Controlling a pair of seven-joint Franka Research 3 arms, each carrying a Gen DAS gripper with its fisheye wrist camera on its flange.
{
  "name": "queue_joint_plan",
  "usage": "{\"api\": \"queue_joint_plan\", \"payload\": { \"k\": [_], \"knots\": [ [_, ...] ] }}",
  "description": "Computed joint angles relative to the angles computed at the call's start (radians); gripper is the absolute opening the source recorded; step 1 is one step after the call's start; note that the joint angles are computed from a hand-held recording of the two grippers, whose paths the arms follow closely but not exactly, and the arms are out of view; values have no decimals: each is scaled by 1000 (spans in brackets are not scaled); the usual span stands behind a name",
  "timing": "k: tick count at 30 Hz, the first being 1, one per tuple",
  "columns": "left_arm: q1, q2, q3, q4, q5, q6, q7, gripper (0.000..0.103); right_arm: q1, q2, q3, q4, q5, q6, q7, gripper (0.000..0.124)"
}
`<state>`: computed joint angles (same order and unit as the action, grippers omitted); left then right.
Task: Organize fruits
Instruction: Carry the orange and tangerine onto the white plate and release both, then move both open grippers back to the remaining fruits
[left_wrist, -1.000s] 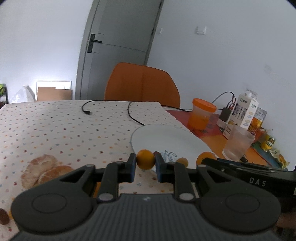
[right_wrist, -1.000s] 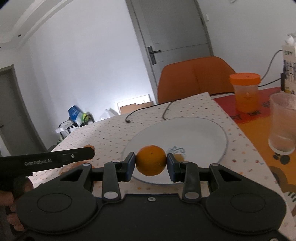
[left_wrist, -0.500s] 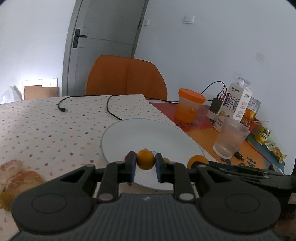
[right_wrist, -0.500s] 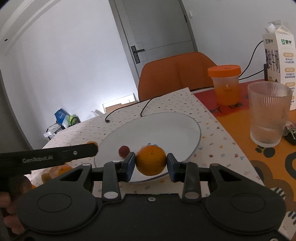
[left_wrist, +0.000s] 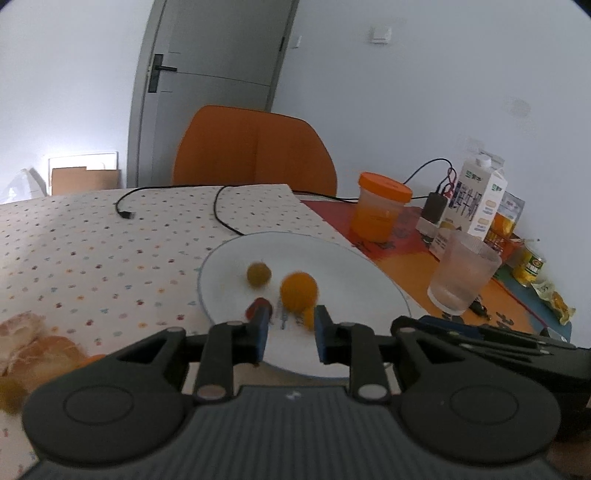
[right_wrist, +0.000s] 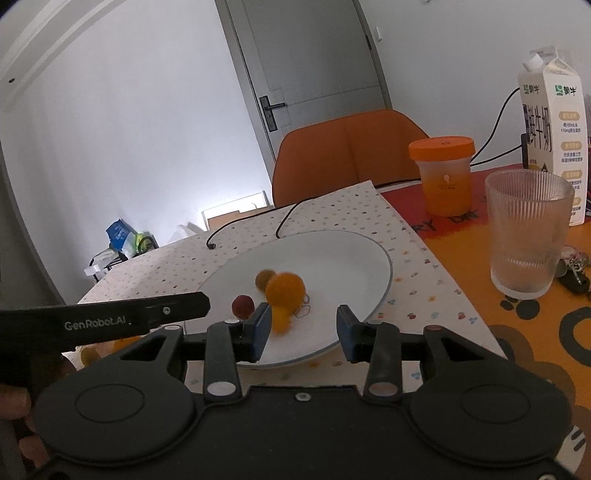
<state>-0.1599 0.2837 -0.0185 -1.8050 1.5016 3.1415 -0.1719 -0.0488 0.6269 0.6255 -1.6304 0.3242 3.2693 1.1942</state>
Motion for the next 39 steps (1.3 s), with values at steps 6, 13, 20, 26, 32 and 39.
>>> {"api": "queue_joint_plan", "payload": {
  "k": [6, 13, 20, 26, 32, 39],
  "knots": [
    [17, -54, 4, -59, 23, -19, -38, 26, 23, 1, -11, 18, 4, -16, -3, 40],
    [77, -154, -41, -141, 131, -102, -152, 63, 86, 1, -49, 47, 26, -31, -28, 48],
    [131, -236, -68, -216, 179, -133, -206, 88, 112, -2, -50, 58, 51, -42, -64, 62],
    [173, -313, -67, -300, 171, -128, -220, 93, 122, -6, -40, 56, 68, -45, -95, 74],
    [208, -381, -66, -377, 152, -133, -211, 94, 122, -1, -14, 63, 82, -52, -129, 82],
    [239, -448, -56, -450, 182, -127, -251, 94, 154, 1, -16, 75, 100, -61, -157, 89]
  ]
}}
